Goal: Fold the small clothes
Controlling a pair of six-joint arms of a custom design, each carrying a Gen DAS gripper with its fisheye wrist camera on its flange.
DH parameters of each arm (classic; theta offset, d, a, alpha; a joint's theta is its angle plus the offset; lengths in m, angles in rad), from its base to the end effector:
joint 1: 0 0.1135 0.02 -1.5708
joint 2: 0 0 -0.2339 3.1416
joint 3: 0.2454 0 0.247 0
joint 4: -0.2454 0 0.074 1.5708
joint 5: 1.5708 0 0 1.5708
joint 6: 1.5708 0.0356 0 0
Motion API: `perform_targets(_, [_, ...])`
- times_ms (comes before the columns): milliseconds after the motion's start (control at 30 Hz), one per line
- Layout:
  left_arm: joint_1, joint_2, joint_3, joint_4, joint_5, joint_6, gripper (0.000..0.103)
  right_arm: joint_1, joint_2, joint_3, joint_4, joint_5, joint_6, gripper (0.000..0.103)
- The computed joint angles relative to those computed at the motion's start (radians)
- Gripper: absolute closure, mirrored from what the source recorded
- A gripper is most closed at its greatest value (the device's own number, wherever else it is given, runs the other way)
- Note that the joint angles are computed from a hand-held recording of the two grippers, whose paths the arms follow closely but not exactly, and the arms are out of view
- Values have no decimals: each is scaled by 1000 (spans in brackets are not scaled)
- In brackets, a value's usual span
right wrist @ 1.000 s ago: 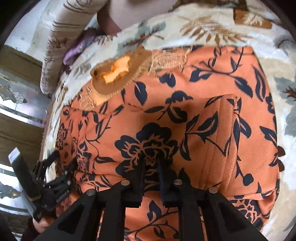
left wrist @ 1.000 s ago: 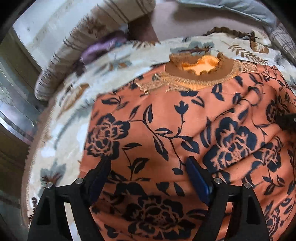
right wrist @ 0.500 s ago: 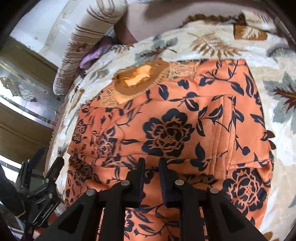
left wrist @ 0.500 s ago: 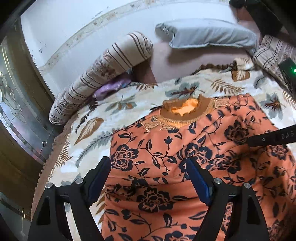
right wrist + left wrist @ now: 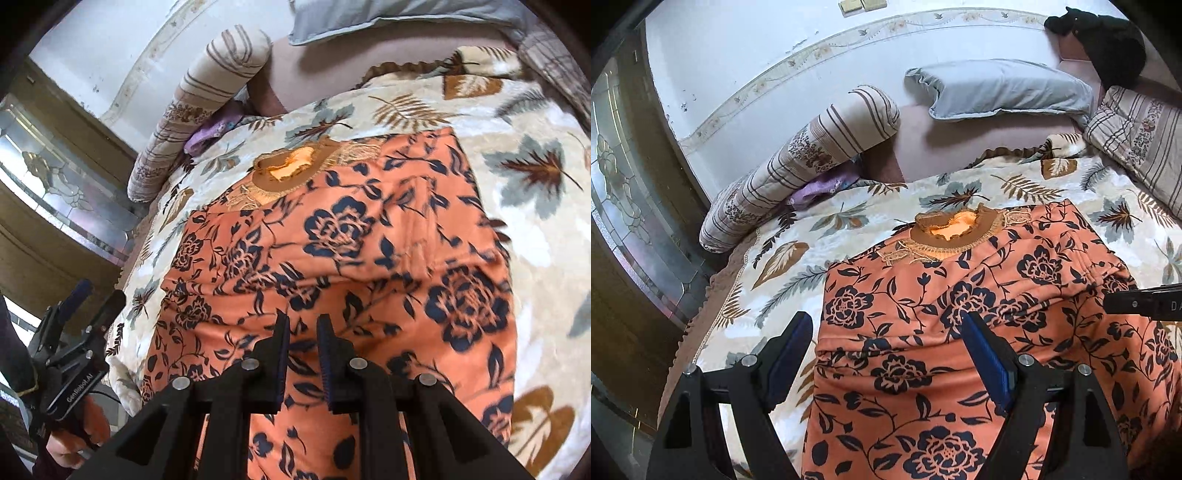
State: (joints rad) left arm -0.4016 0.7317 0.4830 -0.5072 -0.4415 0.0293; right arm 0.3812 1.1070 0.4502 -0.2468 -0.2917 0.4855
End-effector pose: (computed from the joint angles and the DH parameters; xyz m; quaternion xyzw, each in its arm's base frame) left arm 0.1626 -0.0525 0.1961 0.1068 0.8937 0.1260 0.4172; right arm 0.1899 0.0871 0.1390 0.0012 0.9360 0.2607 0.2364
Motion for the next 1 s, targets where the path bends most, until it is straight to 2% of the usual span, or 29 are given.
perform_targets(267, [-5, -46, -27, -37, 4, -20, 20, -37, -82, -61, -5, -13, 27, 84])
perform_targets(400, [29, 52, -27, 28, 38, -10, 19, -33, -57, -50, 14, 1, 45, 84])
perform_targets(533, [75, 288, 15, 162, 76, 8, 19, -103, 26, -17, 63, -26, 53, 84])
perform_targets(667, [114, 567, 128, 268, 96, 14, 19, -196, 155, 45, 118, -69, 53, 84])
perform_targets(900, [183, 944, 358, 305, 159, -30, 19, -267, 436, 181, 212, -136, 98, 85])
perform_targets(1000, [195, 1071, 419, 297, 179, -48, 19, -243, 503, 223, 226, -114, 99, 85])
